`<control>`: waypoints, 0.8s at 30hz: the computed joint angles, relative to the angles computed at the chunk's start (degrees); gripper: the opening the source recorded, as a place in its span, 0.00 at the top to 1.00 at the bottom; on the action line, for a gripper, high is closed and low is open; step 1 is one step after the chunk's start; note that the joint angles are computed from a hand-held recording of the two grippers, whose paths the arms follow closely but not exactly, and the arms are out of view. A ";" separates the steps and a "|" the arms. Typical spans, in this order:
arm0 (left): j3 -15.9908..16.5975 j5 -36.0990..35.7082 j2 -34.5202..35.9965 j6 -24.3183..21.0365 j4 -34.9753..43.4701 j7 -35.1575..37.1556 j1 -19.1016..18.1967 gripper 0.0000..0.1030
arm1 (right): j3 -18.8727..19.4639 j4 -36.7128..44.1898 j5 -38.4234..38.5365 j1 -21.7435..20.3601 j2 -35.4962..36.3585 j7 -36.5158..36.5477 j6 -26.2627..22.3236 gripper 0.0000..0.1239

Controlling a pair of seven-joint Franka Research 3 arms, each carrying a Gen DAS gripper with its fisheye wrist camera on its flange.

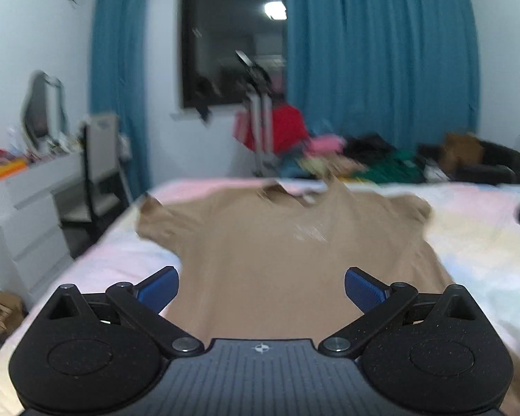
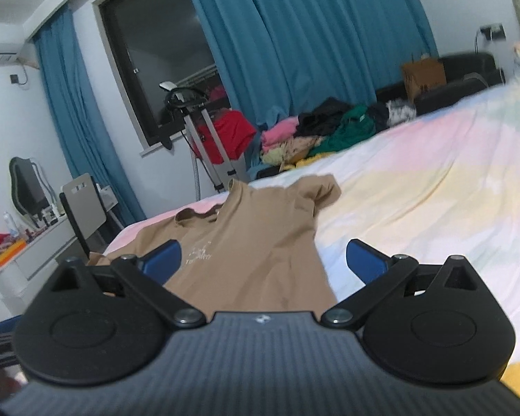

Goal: Fold clothes

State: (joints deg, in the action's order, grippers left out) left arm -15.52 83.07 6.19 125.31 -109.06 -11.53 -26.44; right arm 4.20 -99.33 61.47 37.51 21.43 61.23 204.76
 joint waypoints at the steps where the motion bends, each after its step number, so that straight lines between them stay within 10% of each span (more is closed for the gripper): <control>1: 0.07 1.89 0.73 -0.69 -0.29 -1.94 -0.21 0.00 | 0.48 -0.41 -0.58 -0.46 -0.06 0.95 -0.15 0.17; 11: 0.47 -1.22 -2.98 2.91 -8.99 -7.92 2.09 0.00 | -3.60 11.45 22.20 5.14 6.83 -20.57 1.71 0.17; 18: 0.16 1.28 -5.47 6.46 -11.03 -13.93 4.52 0.00 | 4.90 9.11 9.67 -4.21 7.10 -0.11 -1.66 0.17; 22: 0.63 6.66 -2.82 9.10 -8.15 -15.20 6.03 0.00 | -4.47 20.71 8.90 -1.41 13.94 11.53 -13.91 0.17; 24: 1.42 9.58 -0.15 10.61 -5.61 -15.21 6.42 0.00 | -3.38 29.65 2.02 -4.52 20.71 20.51 -16.59 0.17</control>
State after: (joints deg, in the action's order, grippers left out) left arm -14.09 92.65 6.04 135.93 -114.67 -26.74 -20.02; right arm 0.82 -69.68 63.49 32.99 42.14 81.74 188.18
